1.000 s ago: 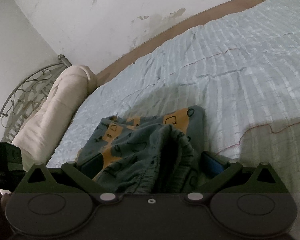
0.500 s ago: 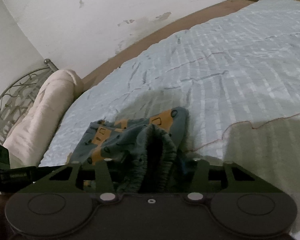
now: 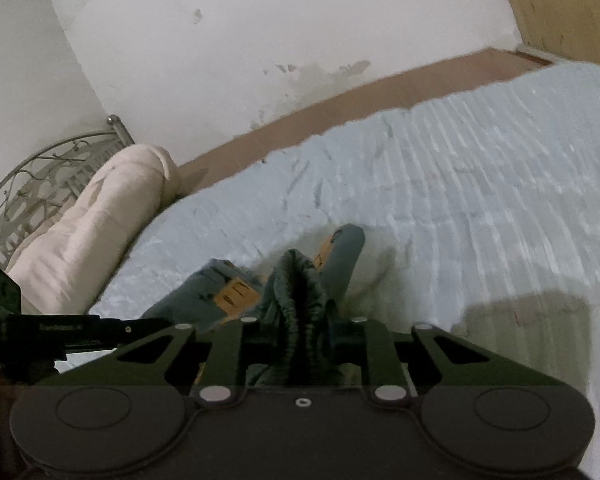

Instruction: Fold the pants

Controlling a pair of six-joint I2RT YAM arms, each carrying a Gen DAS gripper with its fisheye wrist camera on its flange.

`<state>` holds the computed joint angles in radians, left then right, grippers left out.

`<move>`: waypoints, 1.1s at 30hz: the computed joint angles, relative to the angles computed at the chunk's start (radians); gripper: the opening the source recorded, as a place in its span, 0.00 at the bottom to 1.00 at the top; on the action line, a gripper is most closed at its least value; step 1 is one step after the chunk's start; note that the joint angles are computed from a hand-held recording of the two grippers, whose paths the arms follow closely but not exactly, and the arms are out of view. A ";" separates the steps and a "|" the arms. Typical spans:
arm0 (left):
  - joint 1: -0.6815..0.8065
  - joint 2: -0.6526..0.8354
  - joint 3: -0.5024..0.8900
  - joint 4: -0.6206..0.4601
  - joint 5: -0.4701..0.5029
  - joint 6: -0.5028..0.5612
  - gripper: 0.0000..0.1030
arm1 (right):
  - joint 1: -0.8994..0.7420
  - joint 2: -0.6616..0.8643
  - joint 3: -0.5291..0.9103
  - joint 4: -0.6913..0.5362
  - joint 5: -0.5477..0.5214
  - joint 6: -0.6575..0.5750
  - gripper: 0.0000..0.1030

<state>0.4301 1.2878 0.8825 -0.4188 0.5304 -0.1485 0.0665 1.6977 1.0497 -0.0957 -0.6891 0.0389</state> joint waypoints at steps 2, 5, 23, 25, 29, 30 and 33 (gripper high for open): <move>-0.004 0.001 0.021 0.013 -0.007 -0.003 0.17 | 0.011 -0.002 0.019 0.010 0.000 0.005 0.20; -0.010 0.028 0.063 0.056 -0.033 -0.009 0.16 | 0.037 0.021 0.065 0.050 0.009 0.025 0.20; 0.009 0.340 0.190 0.180 -0.154 -0.018 0.26 | 0.156 0.423 0.448 0.019 0.194 0.105 0.34; 0.010 0.331 0.186 0.172 -0.164 -0.008 0.32 | 0.156 0.423 0.443 0.021 0.209 0.091 0.39; -0.006 0.315 0.188 0.161 -0.192 -0.006 0.56 | 0.160 0.403 0.412 0.046 0.231 0.084 0.53; -0.011 0.307 0.185 0.163 -0.200 -0.004 0.62 | 0.160 0.396 0.402 0.053 0.236 0.082 0.60; -0.021 0.281 0.176 0.168 -0.220 0.003 0.79 | 0.162 0.359 0.359 0.084 0.253 0.071 0.76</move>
